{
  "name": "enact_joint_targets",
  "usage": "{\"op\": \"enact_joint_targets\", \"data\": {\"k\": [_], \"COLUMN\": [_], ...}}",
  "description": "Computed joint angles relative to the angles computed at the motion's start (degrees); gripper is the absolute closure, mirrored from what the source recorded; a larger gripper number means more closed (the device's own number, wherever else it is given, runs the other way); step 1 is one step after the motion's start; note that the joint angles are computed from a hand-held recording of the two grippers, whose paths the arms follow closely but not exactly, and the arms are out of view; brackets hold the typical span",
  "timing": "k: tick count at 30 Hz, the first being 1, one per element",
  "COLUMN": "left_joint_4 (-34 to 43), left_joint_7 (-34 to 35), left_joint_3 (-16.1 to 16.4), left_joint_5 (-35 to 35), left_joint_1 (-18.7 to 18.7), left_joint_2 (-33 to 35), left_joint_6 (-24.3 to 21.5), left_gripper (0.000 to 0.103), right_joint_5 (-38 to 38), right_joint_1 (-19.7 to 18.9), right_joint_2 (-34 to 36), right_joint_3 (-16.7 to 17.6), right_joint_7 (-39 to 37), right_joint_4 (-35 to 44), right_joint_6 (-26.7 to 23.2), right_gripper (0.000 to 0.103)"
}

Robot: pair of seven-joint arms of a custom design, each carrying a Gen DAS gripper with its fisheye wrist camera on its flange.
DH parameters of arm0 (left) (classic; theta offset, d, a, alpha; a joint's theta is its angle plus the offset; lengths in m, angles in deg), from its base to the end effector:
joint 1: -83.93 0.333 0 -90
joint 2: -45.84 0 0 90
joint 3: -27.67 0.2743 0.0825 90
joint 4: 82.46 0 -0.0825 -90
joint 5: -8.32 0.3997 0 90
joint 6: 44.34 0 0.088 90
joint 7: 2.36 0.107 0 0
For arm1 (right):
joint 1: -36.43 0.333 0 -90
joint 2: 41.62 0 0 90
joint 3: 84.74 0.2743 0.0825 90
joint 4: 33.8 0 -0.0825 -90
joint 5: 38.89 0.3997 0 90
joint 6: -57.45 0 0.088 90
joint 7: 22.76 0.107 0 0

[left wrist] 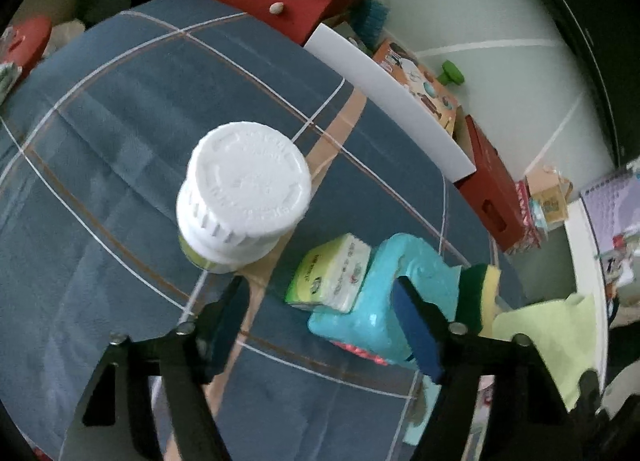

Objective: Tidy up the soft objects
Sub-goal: 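Reach and grasp the green tissue pack with the left tool while the right tool holds the cloth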

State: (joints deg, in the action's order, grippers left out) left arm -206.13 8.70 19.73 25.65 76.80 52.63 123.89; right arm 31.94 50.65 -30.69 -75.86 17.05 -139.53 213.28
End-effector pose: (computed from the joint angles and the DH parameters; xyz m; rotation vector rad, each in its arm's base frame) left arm 0.5797 -0.1748 0.3671 -2.6760 1.0145 -0.9811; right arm 0.6148 0.2197 0.4322 -1.6783 1.2846 -0.0340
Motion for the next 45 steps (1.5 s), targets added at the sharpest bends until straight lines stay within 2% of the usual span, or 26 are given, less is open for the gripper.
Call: {"op": "enact_joint_targets", "data": {"k": [4,8,15,18,23,28,34,37,39,42,45], "left_joint_4": [1.6,0.9,1.5,0.4,-4.8,-10.0,-12.4,-11.9,-10.5,-8.3,-5.1], "left_joint_7": [-6.1,-10.0,-7.8,-8.2,-9.9,-11.6,-13.3,-12.0,-7.7,0.9,4.4], "left_joint_3": [1.5,1.8,0.4,0.6,0.3,-0.6,-1.5,-1.6,-1.6,-1.8,-1.6], "left_joint_5": [4.8,6.7,3.0,3.7,4.4,3.3,6.2,7.2,5.6,-0.9,0.0], "left_joint_1": [-1.3,-1.1,0.0,-0.3,-0.2,0.3,1.0,1.2,1.1,0.8,0.3], "left_joint_2": [0.8,0.4,1.4,0.8,-2.8,-6.7,-8.9,-8.2,-6.6,-4.1,-2.2], "left_joint_6": [-1.8,-2.8,-5.5,-5.6,-4.4,-5.4,-3.8,-2.9,-3.0,-4.7,-7.5], "left_gripper": [0.032,0.032,0.032,0.032,0.031,0.033,0.033,0.033,0.033,0.033,0.033], "right_joint_5": [0.7,1.3,1.7,2.1,2.3,2.3,1.0,0.6,0.1,-0.3,-0.4], "right_joint_1": [-0.2,-0.4,-0.4,-0.5,-0.5,-0.5,-0.3,-0.4,-0.4,-0.5,-0.6], "right_joint_2": [-0.1,-0.2,-0.2,-0.2,-0.2,-0.2,0.1,0.3,0.5,0.7,0.8], "right_joint_3": [0.0,-0.2,-0.2,-0.3,-0.3,-0.4,-0.4,-0.4,-0.4,-0.3,-0.2], "right_joint_7": [-0.5,-0.6,-0.5,-0.8,-0.8,-0.9,0.4,0.8,1.5,2.1,2.1], "right_joint_4": [-0.1,-0.1,-0.1,-0.1,0.0,0.0,0.3,0.2,0.4,0.5,0.5], "right_joint_6": [-0.6,-1.0,-1.3,-1.4,-1.8,-2.2,-2.5,-2.5,-2.6,-2.7,-2.8], "right_gripper": [0.099,0.099,0.099,0.099,0.099,0.099,0.099,0.099,0.099,0.099,0.099]}}
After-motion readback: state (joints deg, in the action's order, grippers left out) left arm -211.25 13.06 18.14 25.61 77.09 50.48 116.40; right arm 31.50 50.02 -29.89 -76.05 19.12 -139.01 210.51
